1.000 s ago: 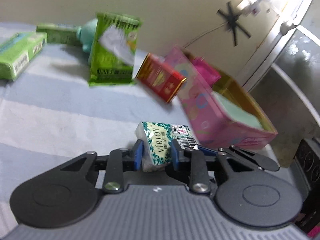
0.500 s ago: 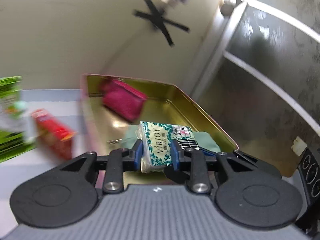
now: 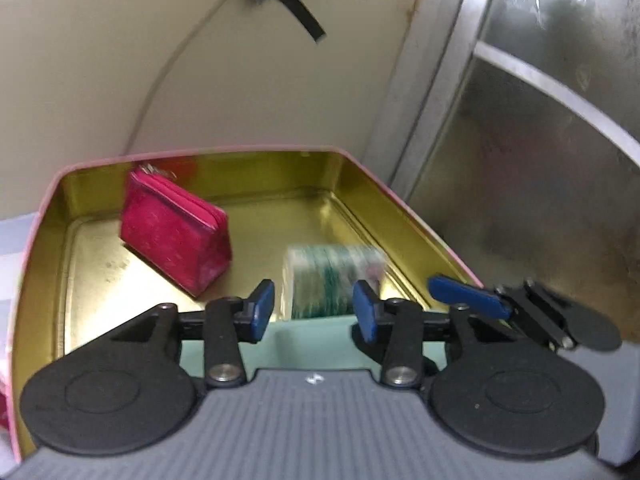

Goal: Organize objects
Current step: 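Lower the tissue pack into the tin and open both grippers, then grasp the green snack bag with both grippers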

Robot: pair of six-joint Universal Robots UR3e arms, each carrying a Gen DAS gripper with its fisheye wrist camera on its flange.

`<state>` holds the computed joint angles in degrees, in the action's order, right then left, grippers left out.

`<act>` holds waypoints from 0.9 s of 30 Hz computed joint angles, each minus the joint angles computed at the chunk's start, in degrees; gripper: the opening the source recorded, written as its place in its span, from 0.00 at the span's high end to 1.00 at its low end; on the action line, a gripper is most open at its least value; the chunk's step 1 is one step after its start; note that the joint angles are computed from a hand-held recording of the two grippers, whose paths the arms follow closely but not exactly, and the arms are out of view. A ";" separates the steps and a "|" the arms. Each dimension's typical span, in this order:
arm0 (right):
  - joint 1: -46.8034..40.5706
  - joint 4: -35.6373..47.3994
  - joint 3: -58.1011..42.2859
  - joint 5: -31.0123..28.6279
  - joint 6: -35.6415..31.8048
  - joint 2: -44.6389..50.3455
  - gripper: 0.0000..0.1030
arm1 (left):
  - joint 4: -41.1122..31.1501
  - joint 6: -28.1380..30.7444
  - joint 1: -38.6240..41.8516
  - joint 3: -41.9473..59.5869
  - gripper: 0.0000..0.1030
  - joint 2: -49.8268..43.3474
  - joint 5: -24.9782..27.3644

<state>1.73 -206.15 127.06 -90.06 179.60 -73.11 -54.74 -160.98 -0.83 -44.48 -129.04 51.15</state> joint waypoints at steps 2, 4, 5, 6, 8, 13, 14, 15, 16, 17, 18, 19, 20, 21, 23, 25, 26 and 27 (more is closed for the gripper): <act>-0.79 -6.52 5.56 1.69 2.00 -1.39 0.37 | 3.20 0.32 1.74 -5.90 0.53 4.11 -2.55; 0.67 -10.24 8.46 0.86 4.26 -2.54 0.37 | 7.44 0.87 3.77 -13.32 0.53 9.09 -4.14; 1.05 -13.02 10.89 0.88 5.25 -3.27 0.37 | 8.96 1.64 5.13 -17.20 0.53 11.92 -4.96; 1.48 -15.54 13.07 0.96 6.31 -4.06 0.37 | 10.21 2.67 6.87 -21.28 0.53 14.75 -6.39; 2.12 -19.50 16.27 1.70 8.25 -5.31 0.37 | 13.04 5.61 11.75 -31.17 0.53 21.41 -9.99; 7.26 -17.21 15.42 2.82 9.59 -8.65 0.37 | 13.17 16.47 24.94 -49.46 0.52 33.17 -13.01; 9.62 -15.51 13.80 2.16 9.19 -8.73 0.37 | 12.40 18.59 26.83 -50.94 0.51 34.04 -11.75; 11.63 -13.89 12.02 1.80 8.65 -8.47 0.37 | 11.87 21.13 29.61 -52.49 0.42 34.19 -12.03; 13.70 -12.59 10.36 1.33 8.24 -7.95 0.37 | 9.75 23.40 32.82 -53.21 0.33 34.33 -15.08; 15.94 -10.79 8.23 0.88 8.02 -7.25 0.37 | 10.95 23.00 34.48 -53.50 0.34 34.12 -13.33; 18.04 -8.58 5.59 0.65 8.03 -6.22 0.37 | 14.69 21.45 34.84 -53.63 0.36 33.41 -9.19; 20.14 -6.09 2.40 0.47 8.05 -4.81 0.37 | 18.32 19.75 35.64 -53.37 0.36 31.94 -6.40; 22.94 -4.79 0.12 -0.94 8.30 -3.34 0.37 | 17.15 19.54 37.42 -51.86 0.36 30.55 -7.15; 25.13 -3.48 -2.43 -1.92 8.30 -1.80 0.37 | 13.89 19.02 39.03 -49.14 0.36 28.94 -8.03; 28.17 0.45 -9.46 -2.43 8.05 1.95 0.37 | 10.39 16.45 41.71 -43.96 0.36 25.25 -9.39; 30.30 5.61 -17.49 -1.70 8.52 6.02 0.37 | 18.30 12.67 42.38 -44.14 0.36 22.55 -7.94; 31.63 8.62 -22.60 -1.60 9.07 8.79 0.37 | 22.51 10.94 42.54 -44.59 0.36 21.56 -6.88; 32.26 12.23 -28.60 -1.36 9.47 11.69 0.36 | 26.38 8.82 42.50 -44.29 0.36 19.87 -5.30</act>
<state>34.00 -193.92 98.46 -91.42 189.08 -61.42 -28.35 -152.16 41.67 -88.78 -109.17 45.84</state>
